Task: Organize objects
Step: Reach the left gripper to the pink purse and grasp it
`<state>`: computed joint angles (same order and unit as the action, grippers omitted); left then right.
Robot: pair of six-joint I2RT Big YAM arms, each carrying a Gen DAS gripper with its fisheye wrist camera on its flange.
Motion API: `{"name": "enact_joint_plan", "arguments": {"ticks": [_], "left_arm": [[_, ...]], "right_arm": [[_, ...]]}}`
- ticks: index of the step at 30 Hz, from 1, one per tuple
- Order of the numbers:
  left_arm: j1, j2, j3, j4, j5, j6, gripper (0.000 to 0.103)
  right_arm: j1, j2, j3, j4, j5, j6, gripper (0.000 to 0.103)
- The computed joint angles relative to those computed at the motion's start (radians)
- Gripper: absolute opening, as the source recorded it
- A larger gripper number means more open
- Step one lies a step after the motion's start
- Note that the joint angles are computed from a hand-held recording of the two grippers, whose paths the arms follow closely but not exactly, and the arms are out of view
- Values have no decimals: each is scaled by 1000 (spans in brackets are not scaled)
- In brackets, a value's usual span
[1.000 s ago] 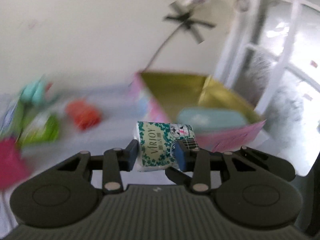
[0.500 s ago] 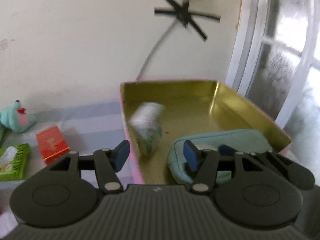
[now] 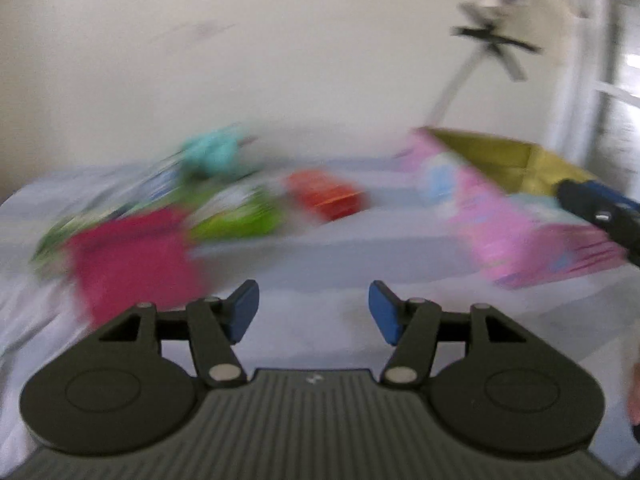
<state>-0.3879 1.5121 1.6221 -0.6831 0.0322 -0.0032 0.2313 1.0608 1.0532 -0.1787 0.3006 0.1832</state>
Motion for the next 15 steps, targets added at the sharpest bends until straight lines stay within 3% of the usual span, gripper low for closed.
{"name": "enact_joint_plan", "arguments": {"ticks": [3, 5, 8, 10, 15], "left_arm": [[35, -43, -85, 35, -139, -24, 63], [57, -84, -148, 75, -201, -46, 63], [100, -147, -230, 143, -195, -81, 63], [130, -162, -248, 165, -147, -126, 63], [150, -139, -224, 176, -67, -167, 63]], "right_arm": [[20, 82, 55, -27, -130, 25, 82], [37, 149, 131, -104, -209, 69, 82], [58, 256, 258, -169, -366, 75, 77], [68, 338, 359, -208, -425, 72, 76], [79, 549, 619, -294, -501, 96, 68]]}}
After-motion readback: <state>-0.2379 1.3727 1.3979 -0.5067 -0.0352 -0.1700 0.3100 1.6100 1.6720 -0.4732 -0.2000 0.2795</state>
